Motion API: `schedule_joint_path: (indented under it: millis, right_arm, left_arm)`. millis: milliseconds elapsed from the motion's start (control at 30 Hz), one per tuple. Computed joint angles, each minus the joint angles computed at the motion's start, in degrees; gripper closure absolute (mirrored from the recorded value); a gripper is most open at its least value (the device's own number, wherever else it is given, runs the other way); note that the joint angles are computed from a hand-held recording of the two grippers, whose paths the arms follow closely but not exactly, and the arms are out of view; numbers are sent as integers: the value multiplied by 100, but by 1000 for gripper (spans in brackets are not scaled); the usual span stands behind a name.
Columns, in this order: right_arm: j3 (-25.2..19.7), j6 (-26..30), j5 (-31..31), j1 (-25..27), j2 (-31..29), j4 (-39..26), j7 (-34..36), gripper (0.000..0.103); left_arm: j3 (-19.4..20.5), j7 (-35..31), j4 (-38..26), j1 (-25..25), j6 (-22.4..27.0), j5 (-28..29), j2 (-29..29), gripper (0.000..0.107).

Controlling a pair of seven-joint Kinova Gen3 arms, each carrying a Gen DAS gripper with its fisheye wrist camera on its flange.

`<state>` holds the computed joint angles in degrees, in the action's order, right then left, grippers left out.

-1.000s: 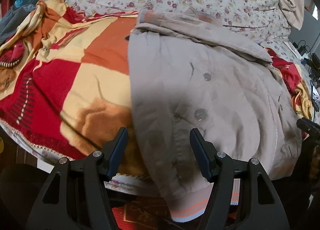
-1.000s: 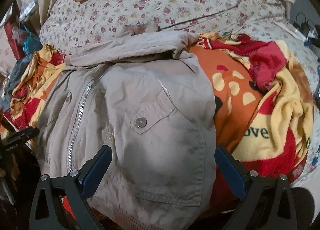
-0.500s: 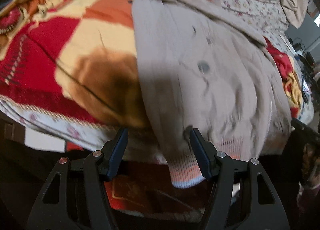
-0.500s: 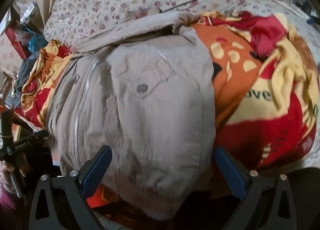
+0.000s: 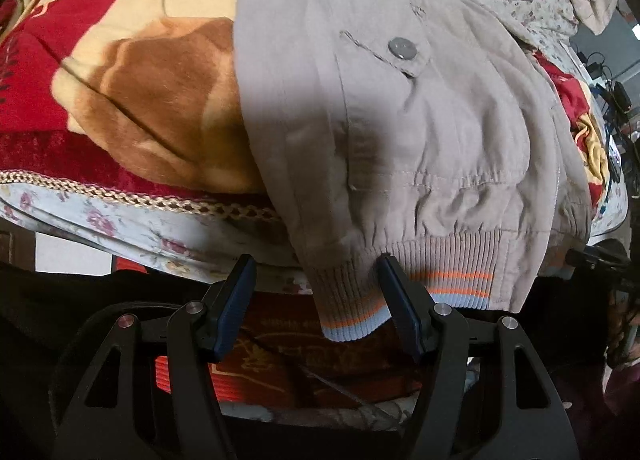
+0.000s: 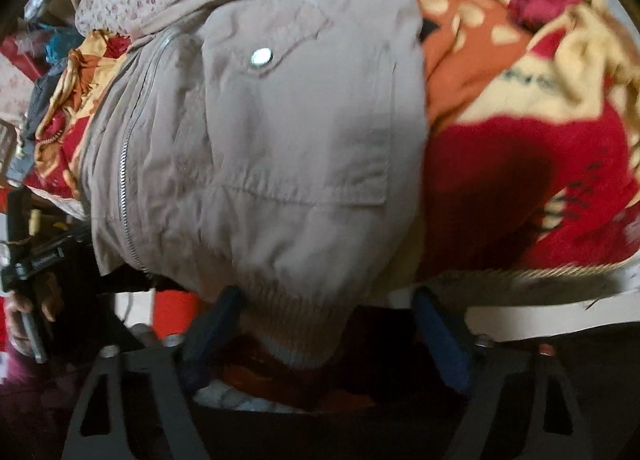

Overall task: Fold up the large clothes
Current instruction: 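Move the left gripper to the striped ribbed hem and grasp it, then grasp the ribbed hem with the right gripper while the left gripper holds it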

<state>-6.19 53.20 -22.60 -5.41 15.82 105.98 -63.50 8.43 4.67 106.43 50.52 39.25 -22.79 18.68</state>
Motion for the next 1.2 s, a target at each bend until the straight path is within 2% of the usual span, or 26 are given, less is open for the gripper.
schedule_joint_path:
  millis: [33,167,400,533,600,667,700,767,833,900,967,1100,1200]
  right_arm:
    - [-42,92,-178,104,92,-25,171,39]
    - [-105,43,-348,92,161,3,311,51]
    - [-120,9,-477,54,-33,110,556,52]
    - [-95,38,-612,83,136,50,547,52]
    - [-75,115,-766,166,317,-24,466,52]
    - [-72,226,-928,311,466,-75,444,52]
    - [-83,232,-937,323,475,-75,434,54]
    - [-134,196,-953,341,392,-35,531,62]
    - [-185,208,-1038,386,295,9,723,73]
    - [-188,211,-1106,410,199,62,878,78]
    - [-187,263,-1211,449,94,128,1071,81]
    - [-112,408,-1343,510,-202,277,1461,88]
    - [-26,603,-1649,608,-430,329,1858,91]
  left_arm:
    - [17,-50,6,-35,-24,29,12,43]
    - [31,-174,73,-101,-146,151,16,43]
    - [-44,-132,254,-16,-346,11,-46,43]
    - [-108,-6,269,3,-591,-65,9,44]
    - [-127,-23,408,-56,-889,6,-8,50]
    - [-108,-192,494,-139,-1120,105,-24,68]
    - [-119,-247,490,-118,-1166,123,-12,72]
    - [-182,-305,412,0,-1073,76,16,92]
    - [-312,-154,446,151,-1122,-35,-34,98]
    - [-465,190,557,351,-1224,-215,-137,99]
    - [-523,529,557,570,-1090,-488,-281,99]
    - [-440,1237,587,865,-696,-1189,-731,100]
    - [-316,1563,621,844,-514,-1576,-987,100]
